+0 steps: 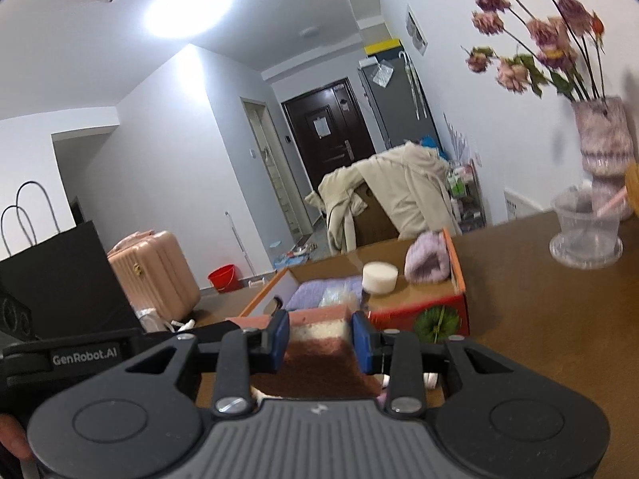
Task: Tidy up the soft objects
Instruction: 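Carry the sponge block into the cardboard box and open both grippers, then move both grippers back toward the yellow-and-white plush hamster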
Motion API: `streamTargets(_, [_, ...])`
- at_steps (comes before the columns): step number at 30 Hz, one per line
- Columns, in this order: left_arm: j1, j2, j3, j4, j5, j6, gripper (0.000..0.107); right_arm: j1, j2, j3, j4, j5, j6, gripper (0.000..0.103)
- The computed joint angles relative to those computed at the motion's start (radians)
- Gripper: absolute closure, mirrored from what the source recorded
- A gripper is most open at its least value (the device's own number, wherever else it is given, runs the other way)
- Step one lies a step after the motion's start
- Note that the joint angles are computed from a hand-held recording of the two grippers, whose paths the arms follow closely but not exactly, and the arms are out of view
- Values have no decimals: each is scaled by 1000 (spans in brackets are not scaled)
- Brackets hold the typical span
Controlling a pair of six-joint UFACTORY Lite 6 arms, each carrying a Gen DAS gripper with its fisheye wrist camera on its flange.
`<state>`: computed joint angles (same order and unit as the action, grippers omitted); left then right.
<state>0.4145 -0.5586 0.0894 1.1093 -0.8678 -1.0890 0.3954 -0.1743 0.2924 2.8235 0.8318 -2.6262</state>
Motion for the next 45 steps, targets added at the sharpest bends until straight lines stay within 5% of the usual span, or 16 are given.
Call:
streamTargets(6, [-151,534,457,-200,34,108,81,-123,318,398,-188,-47,115,70])
streamTargets(15, [-239,1246,1262,-164,213,-28,81,-200,1052,1334,-494,-255,435,70])
streamTargets(22, [-309,1434,1449,-188,429,101,81,-176,1378,1711,-609,-347,367,70])
streamTargets(25, [-305,1414,1404,-66,421,34,77,-141,1323,1602,-501,-423,134,71])
streamTargets(27, [-295,1400,1382,-25,379,34,59,-117,1273,1539,-411,-473,2,69])
streamTargets(32, [-296,1332,1316,-65,383,62,59,-100,1182,1464,-158,-543,-149,64])
streamTargets(38, [-231,990,938,-204,277,225,51,-121,844,1048,-85,-357,-199,51])
streamTargets(45, [-78,363,288,-268,147,420,31,-77,358,444,-5,-138,-290,32])
